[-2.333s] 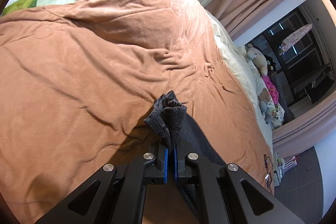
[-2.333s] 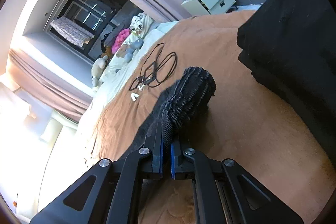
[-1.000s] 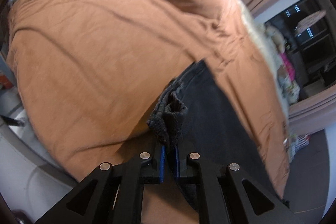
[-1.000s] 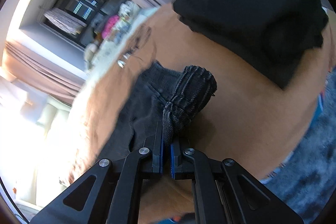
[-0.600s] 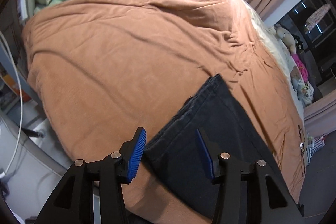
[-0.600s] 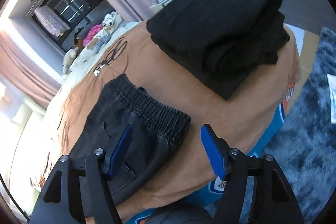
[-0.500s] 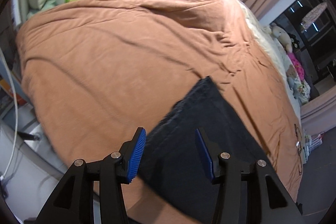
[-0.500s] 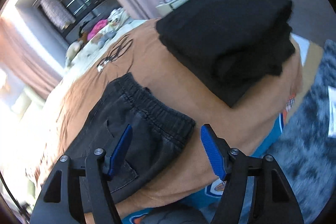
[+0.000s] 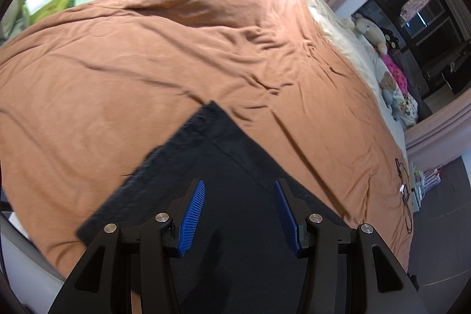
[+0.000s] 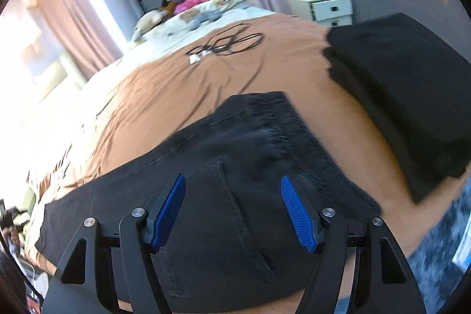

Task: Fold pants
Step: 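Open both tools and move them across the folded black pants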

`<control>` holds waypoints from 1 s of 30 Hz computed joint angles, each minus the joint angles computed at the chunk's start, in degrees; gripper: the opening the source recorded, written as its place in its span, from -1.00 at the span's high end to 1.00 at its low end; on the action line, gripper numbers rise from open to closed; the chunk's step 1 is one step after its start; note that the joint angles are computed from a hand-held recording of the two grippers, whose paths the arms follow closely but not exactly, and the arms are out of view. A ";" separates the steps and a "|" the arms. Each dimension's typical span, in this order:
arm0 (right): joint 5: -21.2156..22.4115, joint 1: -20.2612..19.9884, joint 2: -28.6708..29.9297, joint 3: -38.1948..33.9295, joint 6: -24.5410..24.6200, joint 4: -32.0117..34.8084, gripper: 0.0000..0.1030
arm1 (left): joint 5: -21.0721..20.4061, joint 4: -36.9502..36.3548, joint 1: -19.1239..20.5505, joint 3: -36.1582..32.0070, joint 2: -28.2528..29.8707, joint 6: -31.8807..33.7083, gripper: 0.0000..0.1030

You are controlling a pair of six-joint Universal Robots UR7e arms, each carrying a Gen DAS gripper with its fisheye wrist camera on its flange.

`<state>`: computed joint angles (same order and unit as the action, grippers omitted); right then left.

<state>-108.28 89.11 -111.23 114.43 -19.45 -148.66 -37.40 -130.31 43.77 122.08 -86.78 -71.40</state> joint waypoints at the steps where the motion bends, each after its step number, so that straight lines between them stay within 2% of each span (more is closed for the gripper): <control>1: 0.10 0.32 1.15 -0.88 -0.71 0.59 -0.29 | -0.33 -0.28 0.36 -0.72 0.97 0.38 0.00; 5: 0.14 2.02 6.26 -3.98 -2.91 1.47 -0.29 | -2.81 -3.76 2.24 -3.87 5.64 3.28 0.00; 6: 0.68 1.57 6.02 -3.80 -3.95 2.12 -0.29 | -3.05 -4.07 2.54 -4.57 6.56 3.67 0.00; 17: -3.68 8.61 19.68 -11.27 -11.61 6.86 -0.30 | -7.51 -3.48 6.79 -12.61 15.60 2.62 0.00; 21: -4.26 9.78 26.18 -16.30 -13.97 8.17 -0.30 | -7.99 -1.72 8.14 -15.34 18.15 2.89 0.00; 30: -4.22 11.48 35.49 -22.38 -17.82 10.79 -0.30 | -8.16 5.94 11.10 -22.03 22.99 2.34 0.00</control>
